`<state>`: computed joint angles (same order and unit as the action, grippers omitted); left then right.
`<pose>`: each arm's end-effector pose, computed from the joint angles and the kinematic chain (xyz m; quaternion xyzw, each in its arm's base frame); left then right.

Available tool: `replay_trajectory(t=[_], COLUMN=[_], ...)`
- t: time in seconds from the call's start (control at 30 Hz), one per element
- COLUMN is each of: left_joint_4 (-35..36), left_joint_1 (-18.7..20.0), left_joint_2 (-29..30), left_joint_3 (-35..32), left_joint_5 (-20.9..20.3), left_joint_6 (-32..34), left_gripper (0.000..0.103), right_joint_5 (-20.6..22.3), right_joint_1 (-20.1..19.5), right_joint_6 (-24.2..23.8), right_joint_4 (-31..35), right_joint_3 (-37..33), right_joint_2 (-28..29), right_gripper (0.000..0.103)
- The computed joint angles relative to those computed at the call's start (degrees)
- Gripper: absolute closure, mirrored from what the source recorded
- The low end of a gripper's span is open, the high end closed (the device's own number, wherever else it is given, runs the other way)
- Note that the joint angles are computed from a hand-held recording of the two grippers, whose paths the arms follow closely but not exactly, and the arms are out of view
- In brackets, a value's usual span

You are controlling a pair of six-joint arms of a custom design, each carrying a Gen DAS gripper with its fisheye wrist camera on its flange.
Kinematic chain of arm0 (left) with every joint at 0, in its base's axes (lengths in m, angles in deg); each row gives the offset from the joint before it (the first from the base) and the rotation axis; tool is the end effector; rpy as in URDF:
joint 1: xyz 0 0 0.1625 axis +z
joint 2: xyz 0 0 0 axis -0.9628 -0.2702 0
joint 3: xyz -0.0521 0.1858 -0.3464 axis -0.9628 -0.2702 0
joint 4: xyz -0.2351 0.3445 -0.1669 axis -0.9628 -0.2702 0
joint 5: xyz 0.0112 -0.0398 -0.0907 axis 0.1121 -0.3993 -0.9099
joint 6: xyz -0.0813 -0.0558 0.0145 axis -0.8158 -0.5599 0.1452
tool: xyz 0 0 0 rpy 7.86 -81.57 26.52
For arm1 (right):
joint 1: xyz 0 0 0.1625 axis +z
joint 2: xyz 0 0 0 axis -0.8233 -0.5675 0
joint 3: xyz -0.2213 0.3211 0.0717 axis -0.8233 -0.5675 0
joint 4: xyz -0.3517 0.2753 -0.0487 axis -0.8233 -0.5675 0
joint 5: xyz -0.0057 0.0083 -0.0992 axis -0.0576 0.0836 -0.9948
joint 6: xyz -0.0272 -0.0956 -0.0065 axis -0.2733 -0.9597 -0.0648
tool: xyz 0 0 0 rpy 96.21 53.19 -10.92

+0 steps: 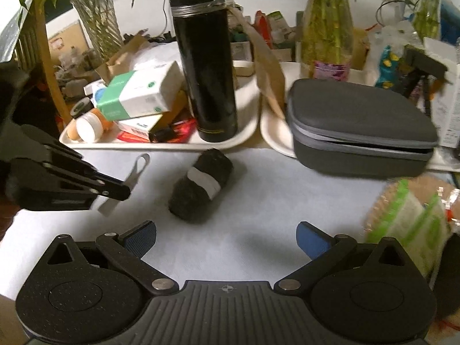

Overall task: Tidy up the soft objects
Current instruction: 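Grasp the white strap with the left gripper while the right gripper grasps the black rolled bag, then carry the white strap with the left gripper while the right gripper carries the black bag toward the box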

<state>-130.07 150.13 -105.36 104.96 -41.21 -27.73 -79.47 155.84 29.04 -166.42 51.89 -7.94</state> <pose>-0.0211 -0.8191 0.2192 0.3919 0.8773 -0.0819 0.2646 0.2247 -0.7534 -0.0500 0.1588 -0.9042 0.2969 0.2629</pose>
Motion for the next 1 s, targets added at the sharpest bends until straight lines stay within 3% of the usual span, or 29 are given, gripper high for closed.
replay_trajectory(t=[0.13,0.33,0.53,0.63,0.7,0.8,1.0], left_joint_4=[-2.16,-5.91,-7.71,-8.62,-8.85,-10.21,-11.59], left_joint_1=[0.43,1.1,1.58,1.79,2.03,2.13,2.15], left_joint_2=[-2.17,-4.32,-5.99,-6.55,-6.92,-7.48,-8.89], left_joint_3=[1.41,3.6,4.93,5.49,5.76,6.63,8.03], left_joint_5=[-2.13,-3.37,-4.47,-4.69,-5.24,-5.16,-5.52], left_joint_6=[0.04,0.23,0.13,-0.05,-0.16,-0.22,-1.55], left_gripper=[0.1,0.1,0.1,0.1,0.1,0.1,0.1], right_joint_5=[3.78,7.73,10.2,9.72,8.93,7.81,6.72], right_joint_1=[-1.03,-2.34,-3.65,-3.84,-3.57,-2.96,-1.51], right_joint_6=[-0.77,-0.67,4.89,6.86,6.6,5.65,-0.39], right_joint_4=[0.67,3.73,8.75,9.12,8.96,11.39,12.22], right_joint_3=[-3.3,-9.9,-16.9,-20.51,-22.34,-24.36,-22.39], right_joint_2=[2.17,6.21,10.1,12.55,13.85,14.67,12.51], right_gripper=[0.002,0.014,0.032,0.04,0.05,0.056,0.059])
